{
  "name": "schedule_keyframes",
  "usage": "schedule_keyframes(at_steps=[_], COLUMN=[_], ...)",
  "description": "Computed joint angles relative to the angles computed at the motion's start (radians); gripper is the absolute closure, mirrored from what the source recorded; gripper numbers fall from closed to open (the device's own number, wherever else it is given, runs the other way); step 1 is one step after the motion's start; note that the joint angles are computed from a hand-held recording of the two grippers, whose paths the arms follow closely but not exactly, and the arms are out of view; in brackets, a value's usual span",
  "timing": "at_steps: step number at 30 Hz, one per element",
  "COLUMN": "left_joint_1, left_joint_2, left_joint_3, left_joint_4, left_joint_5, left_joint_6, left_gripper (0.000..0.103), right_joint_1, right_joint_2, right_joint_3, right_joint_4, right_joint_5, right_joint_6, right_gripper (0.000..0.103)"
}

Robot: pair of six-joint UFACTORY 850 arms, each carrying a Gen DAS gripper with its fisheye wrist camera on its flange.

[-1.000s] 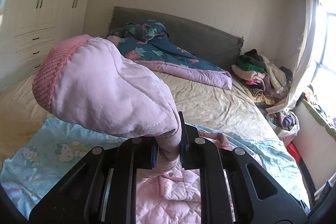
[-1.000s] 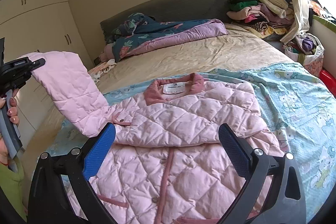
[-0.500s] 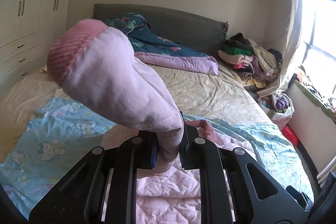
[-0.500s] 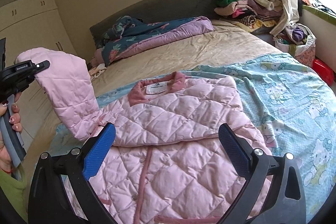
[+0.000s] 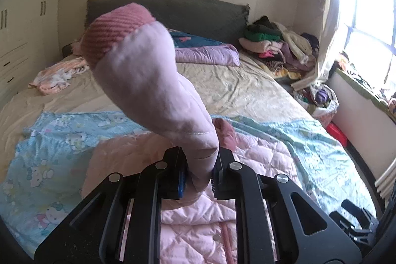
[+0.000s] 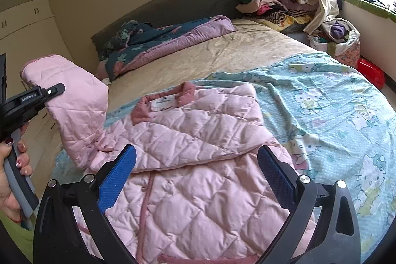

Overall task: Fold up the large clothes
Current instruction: 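Lift the sleeve by its cuff and carry it over the jacket body, then lower the sleeve onto the jacket body and open the left gripper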

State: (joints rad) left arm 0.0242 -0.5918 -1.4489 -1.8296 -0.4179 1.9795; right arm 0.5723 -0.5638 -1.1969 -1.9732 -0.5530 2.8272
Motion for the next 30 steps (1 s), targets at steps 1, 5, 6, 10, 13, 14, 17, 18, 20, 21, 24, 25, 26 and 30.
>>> schedule_keyframes(at_steps=[1,5,6,10,13,14,17,18,20,21,24,25,26,30], left_joint_1=[-0.003,-0.021,-0.025,-0.045,-0.058,-0.063,-0.078,-0.08,-0.089,-0.093,-0.106,-0.11,-0.116,-0.13], left_joint_2=[-0.003,-0.018,-0.022,-0.037,-0.05,-0.055,-0.074,-0.078,-0.089,-0.093,-0.104,-0.107,-0.111,-0.12], left_joint_3=[0.0,0.004,0.004,0.01,0.011,0.012,0.01,0.01,0.011,0.012,0.02,0.022,0.025,0.036], left_joint_4=[0.006,0.023,0.028,0.038,0.055,0.059,0.076,0.08,0.083,0.082,0.055,0.044,0.031,-0.016], left_joint_5=[0.0,0.008,0.011,0.026,0.038,0.044,0.065,0.07,0.085,0.091,0.112,0.119,0.128,0.15], left_joint_6=[-0.001,0.009,0.01,0.035,0.045,0.052,0.066,0.071,0.091,0.101,0.16,0.179,0.206,0.288], left_gripper=[0.095,0.095,0.095,0.095,0.095,0.095,0.095,0.095,0.095,0.095,0.095,0.095,0.094,0.093], right_joint_1=[-0.001,-0.002,-0.003,-0.012,-0.019,-0.022,-0.028,-0.03,-0.036,-0.037,-0.042,-0.043,-0.043,-0.049], right_joint_2=[-0.003,-0.014,-0.016,-0.022,-0.025,-0.025,-0.023,-0.022,-0.019,-0.018,-0.016,-0.017,-0.017,-0.015], right_joint_3=[-0.003,-0.011,-0.013,-0.006,0.0,0.004,0.015,0.02,0.032,0.034,0.043,0.043,0.045,0.056], right_joint_4=[0.026,0.113,0.126,0.126,0.125,0.122,0.111,0.099,0.066,0.071,0.068,0.071,0.071,0.066], right_joint_5=[-0.002,-0.017,-0.021,-0.015,-0.01,-0.008,-0.006,-0.003,0.003,0.002,0.002,0.002,0.001,0.005], right_joint_6=[-0.023,-0.101,-0.112,-0.105,-0.091,-0.083,-0.06,-0.044,-0.003,-0.003,0.012,0.013,0.015,0.033], right_gripper=[0.005,0.005,0.005,0.005,0.005,0.005,0.005,0.005,0.005,0.005,0.005,0.005,0.005,0.005])
